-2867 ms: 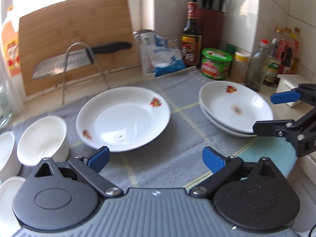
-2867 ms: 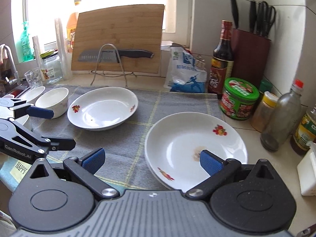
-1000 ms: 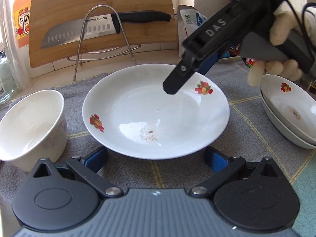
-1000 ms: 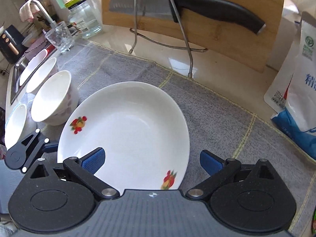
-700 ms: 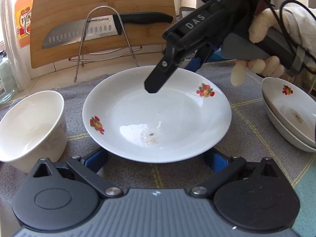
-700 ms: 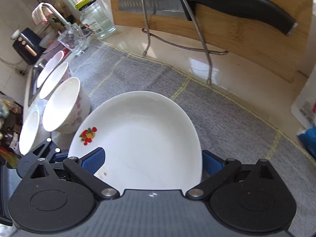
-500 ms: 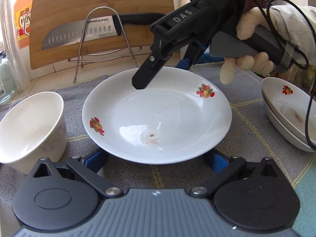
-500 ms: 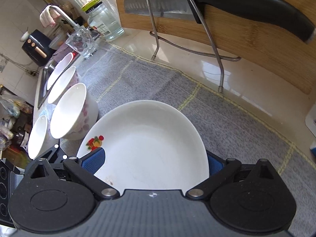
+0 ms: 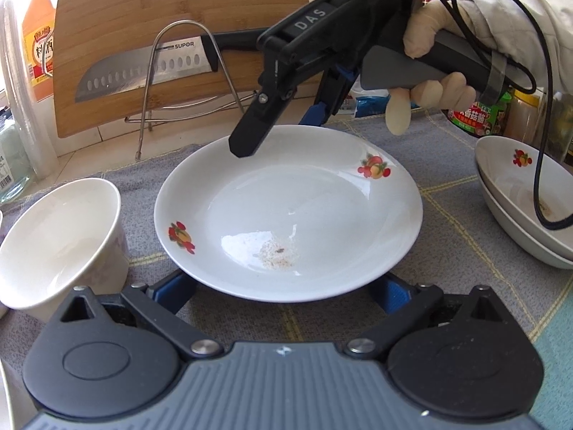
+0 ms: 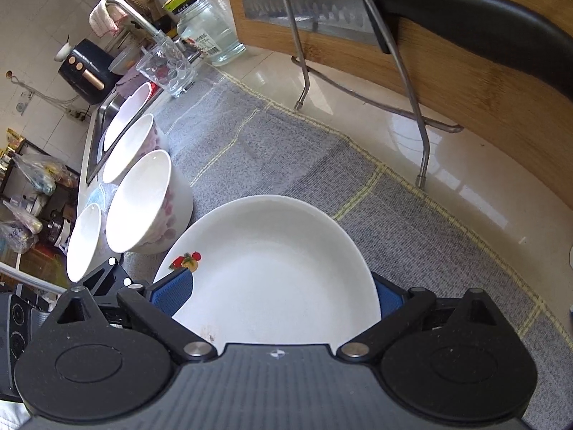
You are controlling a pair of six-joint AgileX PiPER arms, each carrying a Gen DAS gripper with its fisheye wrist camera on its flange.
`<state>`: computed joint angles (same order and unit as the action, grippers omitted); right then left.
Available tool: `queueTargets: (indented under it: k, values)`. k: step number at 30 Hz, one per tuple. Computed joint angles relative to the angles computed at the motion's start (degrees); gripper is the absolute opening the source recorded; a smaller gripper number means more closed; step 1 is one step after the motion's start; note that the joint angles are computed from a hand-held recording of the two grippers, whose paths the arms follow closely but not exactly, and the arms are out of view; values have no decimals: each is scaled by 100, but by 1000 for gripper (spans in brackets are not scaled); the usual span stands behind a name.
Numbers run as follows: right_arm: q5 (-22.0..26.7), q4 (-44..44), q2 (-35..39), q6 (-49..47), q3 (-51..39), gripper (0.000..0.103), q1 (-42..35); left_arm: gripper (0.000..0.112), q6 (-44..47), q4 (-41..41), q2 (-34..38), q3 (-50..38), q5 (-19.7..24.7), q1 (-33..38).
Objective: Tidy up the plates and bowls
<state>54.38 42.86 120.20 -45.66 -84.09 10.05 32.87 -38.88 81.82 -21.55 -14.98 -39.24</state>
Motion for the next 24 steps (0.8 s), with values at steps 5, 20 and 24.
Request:
queueTargets:
  k: [5, 20, 24]
  values:
    - [53, 79, 12, -2, 0, 102, -50, 100, 395, -395, -31, -23, -8, -78]
    - [-36, 104, -221, 67, 310, 102, -41, 99, 2528, -2414, -318, -192, 416, -119]
    - [-119, 166, -449, 9, 586, 102, -44, 99, 3619, -3449, -530, -189, 498, -173]
